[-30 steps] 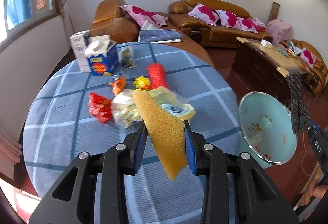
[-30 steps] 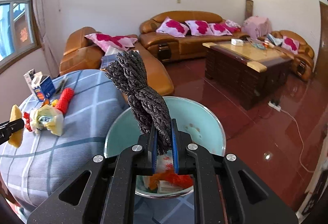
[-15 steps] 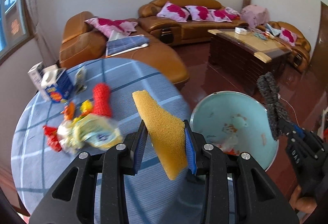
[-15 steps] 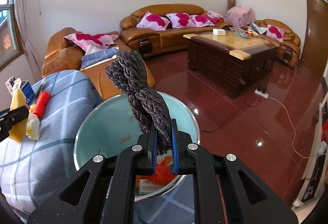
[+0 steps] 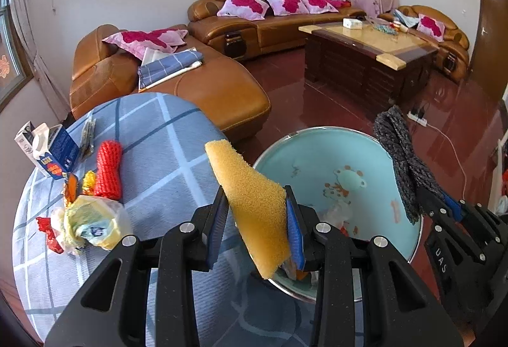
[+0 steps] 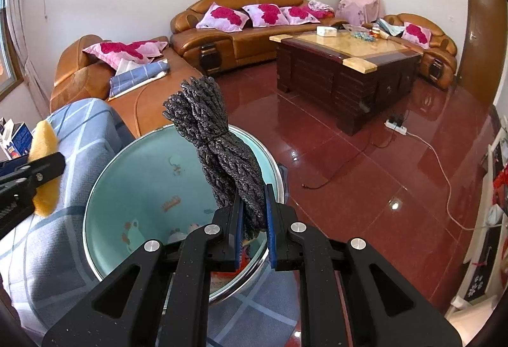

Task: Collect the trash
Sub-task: 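Carry the sponge and black net over the bucket and release both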

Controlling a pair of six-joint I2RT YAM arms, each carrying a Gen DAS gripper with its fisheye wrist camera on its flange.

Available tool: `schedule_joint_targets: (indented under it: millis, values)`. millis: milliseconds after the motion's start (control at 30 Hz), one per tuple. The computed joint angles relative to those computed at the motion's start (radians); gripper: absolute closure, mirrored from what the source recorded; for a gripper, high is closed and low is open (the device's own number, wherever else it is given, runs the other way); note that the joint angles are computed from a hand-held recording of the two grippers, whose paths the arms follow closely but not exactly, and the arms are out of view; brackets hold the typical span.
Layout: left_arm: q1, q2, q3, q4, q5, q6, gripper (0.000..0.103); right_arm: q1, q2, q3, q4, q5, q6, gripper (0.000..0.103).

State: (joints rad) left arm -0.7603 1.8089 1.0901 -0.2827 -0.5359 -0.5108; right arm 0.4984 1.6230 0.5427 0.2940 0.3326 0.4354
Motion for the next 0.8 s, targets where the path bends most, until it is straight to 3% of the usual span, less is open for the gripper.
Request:
schedule_joint_targets:
  millis: [300,400,567,800]
  values:
    - [-0.009,0.069,0.061,-0.013,0.005,0.007,0.068,0.003,0.042,0.029,-0.012,-0.033,-0.019,0.089]
    - [-0.009,0.076,0.063,-0.015,0.005,0.004,0.068,0.006,0.052,0.024,0.009,-0.052,-0.024,0.077]
    - [-0.01,0.077,0.063,-0.016,0.002,-0.002,0.068,0.004,0.017,0.002,0.023,-0.052,-0.016,0.067]
    - [-0.012,0.075,0.064,-0.021,-0.004,-0.006,0.068,-0.01,0.019,0.002,0.021,-0.079,-0.011,0.063]
